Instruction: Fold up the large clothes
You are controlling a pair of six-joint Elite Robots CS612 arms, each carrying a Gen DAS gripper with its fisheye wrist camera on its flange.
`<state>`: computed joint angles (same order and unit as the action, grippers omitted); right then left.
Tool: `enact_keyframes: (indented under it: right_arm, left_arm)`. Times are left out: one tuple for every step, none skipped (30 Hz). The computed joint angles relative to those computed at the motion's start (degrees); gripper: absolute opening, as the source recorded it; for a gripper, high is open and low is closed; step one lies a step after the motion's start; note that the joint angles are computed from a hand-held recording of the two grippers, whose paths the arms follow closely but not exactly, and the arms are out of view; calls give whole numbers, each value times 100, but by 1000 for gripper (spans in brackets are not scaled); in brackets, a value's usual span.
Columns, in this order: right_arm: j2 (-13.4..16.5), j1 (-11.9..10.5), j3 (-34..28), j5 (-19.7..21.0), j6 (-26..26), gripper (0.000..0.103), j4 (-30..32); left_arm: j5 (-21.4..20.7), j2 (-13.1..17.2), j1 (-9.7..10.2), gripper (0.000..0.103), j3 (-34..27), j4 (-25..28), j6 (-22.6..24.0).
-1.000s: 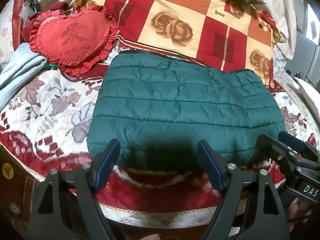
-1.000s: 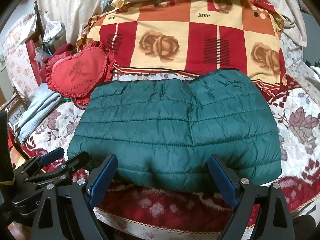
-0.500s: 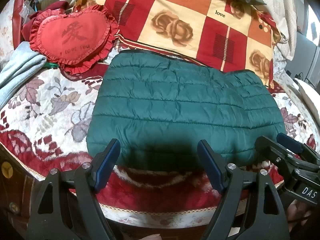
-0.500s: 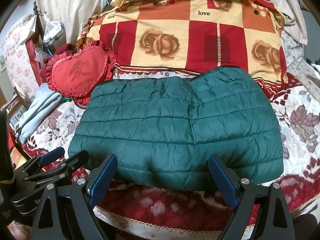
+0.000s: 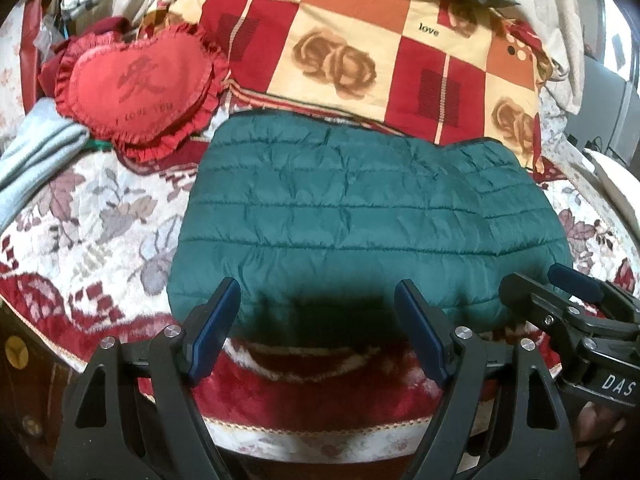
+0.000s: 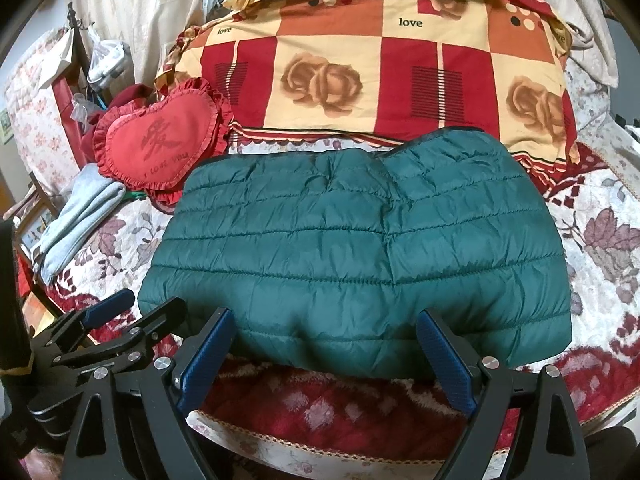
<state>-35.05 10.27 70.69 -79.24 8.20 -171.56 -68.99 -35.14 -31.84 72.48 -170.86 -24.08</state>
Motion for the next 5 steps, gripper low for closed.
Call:
enact_keyframes:
  right_arm:
    - [0,2,-2,0,9,90,1]
    - [-2,2,-2,1,14,90,0]
    - [-5,6,6,-9,18,90,-8]
    - [-6,5,6,-11,16,90,-5]
    - [-5,-1,0,-8,7,90,0]
  left_arm:
    - [34,4,-6,80,0,-32,34]
    - [38,5,-5,80,-5,-29,45]
    - [21,4,2,80,-8,-18,37]
    - [-18,3,11,80,-15,1,28]
    - [-39,1,20,80,-23,29,18]
